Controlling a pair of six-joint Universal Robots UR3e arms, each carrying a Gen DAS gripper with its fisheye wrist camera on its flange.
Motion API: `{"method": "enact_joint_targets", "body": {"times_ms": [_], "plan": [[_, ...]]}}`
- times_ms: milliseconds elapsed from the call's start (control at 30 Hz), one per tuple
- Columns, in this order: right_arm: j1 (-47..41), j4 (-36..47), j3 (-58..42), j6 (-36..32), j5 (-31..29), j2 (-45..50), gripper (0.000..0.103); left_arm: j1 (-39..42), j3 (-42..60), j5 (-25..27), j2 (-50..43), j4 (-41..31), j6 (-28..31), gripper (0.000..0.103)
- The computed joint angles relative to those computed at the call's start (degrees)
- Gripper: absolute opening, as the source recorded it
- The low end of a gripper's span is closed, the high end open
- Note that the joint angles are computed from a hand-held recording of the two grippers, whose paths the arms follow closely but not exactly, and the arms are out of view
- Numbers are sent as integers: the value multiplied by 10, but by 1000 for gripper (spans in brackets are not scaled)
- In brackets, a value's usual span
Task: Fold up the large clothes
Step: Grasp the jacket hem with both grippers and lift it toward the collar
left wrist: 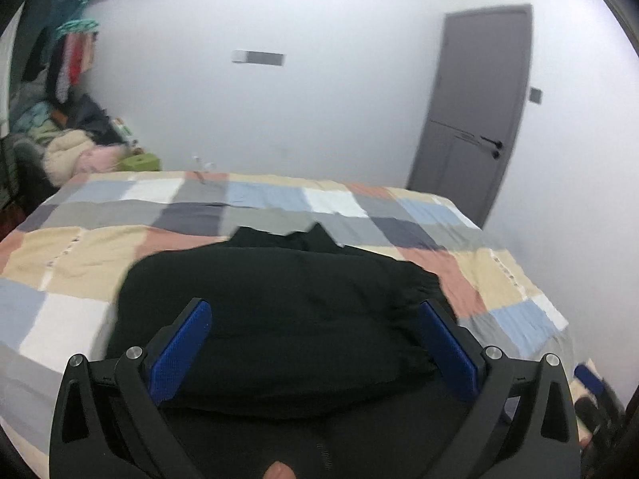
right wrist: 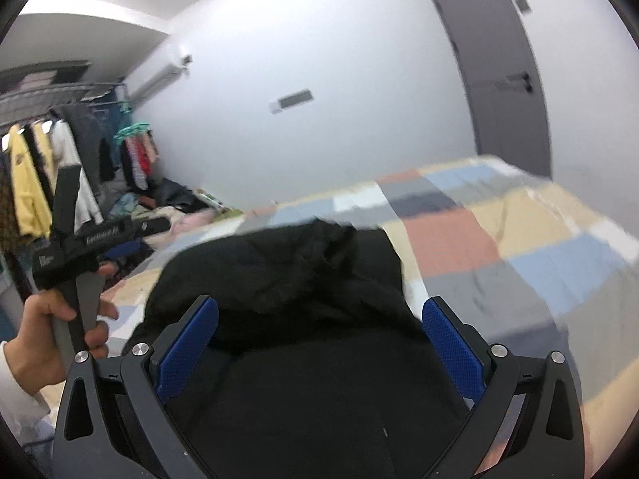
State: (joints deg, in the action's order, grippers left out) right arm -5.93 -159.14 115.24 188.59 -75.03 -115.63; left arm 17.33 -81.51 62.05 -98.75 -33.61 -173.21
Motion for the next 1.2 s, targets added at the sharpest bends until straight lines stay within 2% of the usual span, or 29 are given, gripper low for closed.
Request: {"method": "enact_joint_targets", "body": {"times_ms": [167,267,300,400,533,667,733,833,1033,1200], "plan": [[56,17,-156,0,-39,140,103,64,31,-24,-4,-46,30,103],[102,29,-267,-9,-89,241,101,78,74,-20,-42,-66,40,103],[118,35,-313,-24,-106,284,93,78,84,-15,-56,-62,40,103],[139,74,-433,-43,-113,391,81,71,128,3,-114,-53,35,103],[138,125,-575,-26,-105,523,79,57,201,27,-203,-58,34,103],[142,181,-695,-38,-126,637,79,36,276,74,-296,-73,47,103],[145,190,-723,-46,-129,674,79,35,276,77,-319,-50,48,103],[147,126,-682,-62,-121,682,80,36,283,75,-349,-22,45,103],[145,83,-677,-68,-123,714,83,27,354,82,-411,-44,44,103],[146,140,-756,-69,-134,758,84,18,414,103,-439,-90,50,103]]}}
